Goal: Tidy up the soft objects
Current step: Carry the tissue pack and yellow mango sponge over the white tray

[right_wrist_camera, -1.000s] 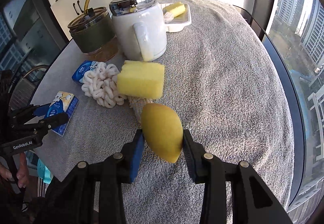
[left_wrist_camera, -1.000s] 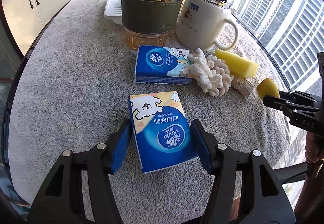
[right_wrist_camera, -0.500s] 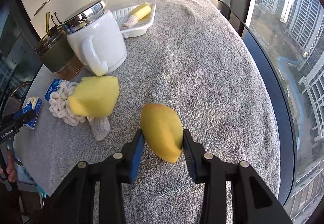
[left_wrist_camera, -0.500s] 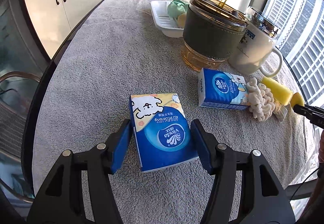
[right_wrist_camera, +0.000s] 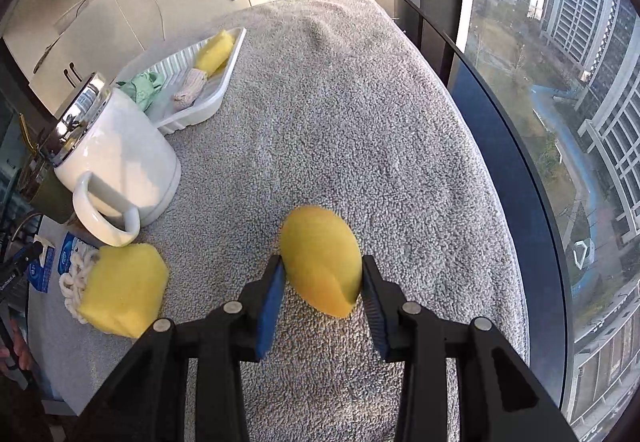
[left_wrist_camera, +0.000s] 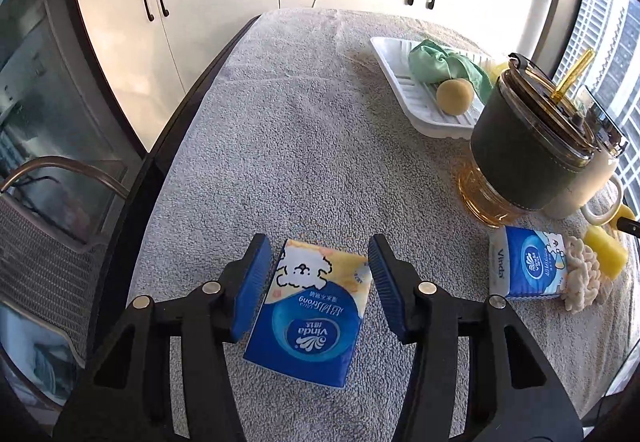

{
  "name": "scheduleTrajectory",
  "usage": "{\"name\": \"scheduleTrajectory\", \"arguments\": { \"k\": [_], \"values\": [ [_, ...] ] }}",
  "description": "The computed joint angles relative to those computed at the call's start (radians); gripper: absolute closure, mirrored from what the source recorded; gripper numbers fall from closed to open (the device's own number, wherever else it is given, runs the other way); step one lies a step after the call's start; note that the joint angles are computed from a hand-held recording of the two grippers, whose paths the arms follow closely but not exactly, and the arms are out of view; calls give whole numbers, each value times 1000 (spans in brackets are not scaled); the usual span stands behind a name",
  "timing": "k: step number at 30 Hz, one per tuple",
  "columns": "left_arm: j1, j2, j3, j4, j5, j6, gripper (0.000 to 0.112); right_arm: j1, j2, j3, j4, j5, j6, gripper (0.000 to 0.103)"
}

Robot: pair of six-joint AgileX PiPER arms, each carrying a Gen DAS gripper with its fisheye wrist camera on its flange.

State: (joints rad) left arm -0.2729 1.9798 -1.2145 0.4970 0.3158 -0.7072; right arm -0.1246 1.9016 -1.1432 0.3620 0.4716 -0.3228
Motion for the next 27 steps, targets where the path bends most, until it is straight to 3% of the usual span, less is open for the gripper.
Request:
{"name": "scheduleTrajectory", "arguments": {
  "k": [1,4,6,8,12,14,17,21,24,27],
  "values": [
    [10,13,-22,-20,-1,29,63,2,13,-27,-21,7,23,63],
    [25,66,-123,-145,105,158,64,14,57,-103,-76,32,78,63],
    [52,60,-105,-326,83,313,64,26,72,-124,-99,46,102,63],
    [55,65,-107,-420,119,405,64,49,58,-101,-167,19,152,63],
    [8,22,-44,-308,124,297,58,71,39,-70,-239,14,197,63],
    [-9,11,-32,-271,145,278,42,80,32,-55,-271,11,213,62],
    [-15,-27,11,-345,142,380,42,91,21,-23,-313,-2,227,62],
    [-48,-54,55,-227,149,300,34,94,14,7,-337,-23,241,62],
    [-33,-66,83,-291,133,352,31,93,16,14,-344,-28,251,62],
    [-45,-65,87,-248,155,335,27,93,9,27,-339,-40,244,62]
  ]
}}
